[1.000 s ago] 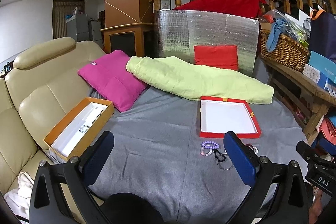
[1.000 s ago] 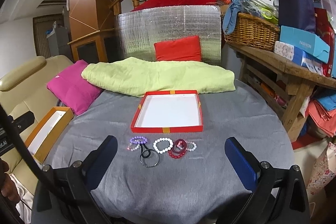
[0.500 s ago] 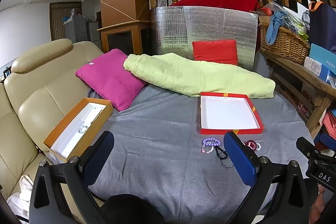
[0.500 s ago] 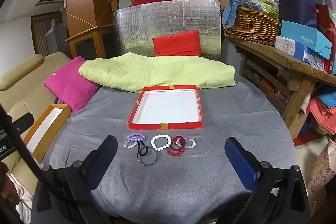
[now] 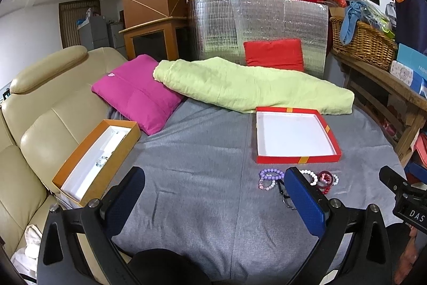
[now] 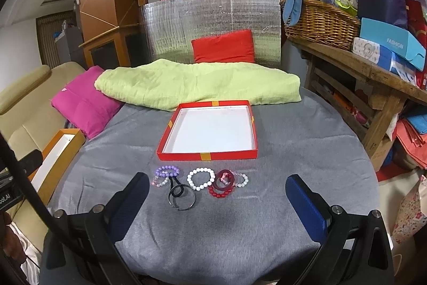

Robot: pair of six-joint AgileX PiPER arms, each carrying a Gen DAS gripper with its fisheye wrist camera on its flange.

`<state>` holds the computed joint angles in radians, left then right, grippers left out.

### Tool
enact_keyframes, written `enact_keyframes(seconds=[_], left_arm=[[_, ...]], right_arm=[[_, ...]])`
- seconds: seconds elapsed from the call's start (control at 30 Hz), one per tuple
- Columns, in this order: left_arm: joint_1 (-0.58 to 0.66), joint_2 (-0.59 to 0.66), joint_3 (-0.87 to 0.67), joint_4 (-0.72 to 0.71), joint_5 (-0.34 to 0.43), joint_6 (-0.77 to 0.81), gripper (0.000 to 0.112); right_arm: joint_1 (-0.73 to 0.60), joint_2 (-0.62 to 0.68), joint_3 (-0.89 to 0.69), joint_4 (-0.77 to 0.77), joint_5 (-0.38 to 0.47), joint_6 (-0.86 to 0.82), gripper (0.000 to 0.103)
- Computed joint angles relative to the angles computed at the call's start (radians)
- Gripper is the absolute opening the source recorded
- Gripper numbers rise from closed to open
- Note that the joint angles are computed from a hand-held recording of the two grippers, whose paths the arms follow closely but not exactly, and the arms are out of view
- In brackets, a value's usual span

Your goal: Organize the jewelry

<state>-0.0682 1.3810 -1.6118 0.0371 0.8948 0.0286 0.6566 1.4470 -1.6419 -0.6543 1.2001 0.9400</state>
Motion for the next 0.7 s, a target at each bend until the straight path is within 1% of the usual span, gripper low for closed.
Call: enact_keyframes(seconds=[0.43,0.7], left_arm=[[-0.070,0.114,-0.044,0.114,-0.006,-0.073,0.103],[-0.093,0.206,-0.076,0.147,-0.023,-0.085,0.103]], right_arm=[[-0.167,0.059,0.039,0.137,-0.120,-0.095,0.103],[-0.276,0.115,0.049,0.222,-0.189,-0.173,0.103]])
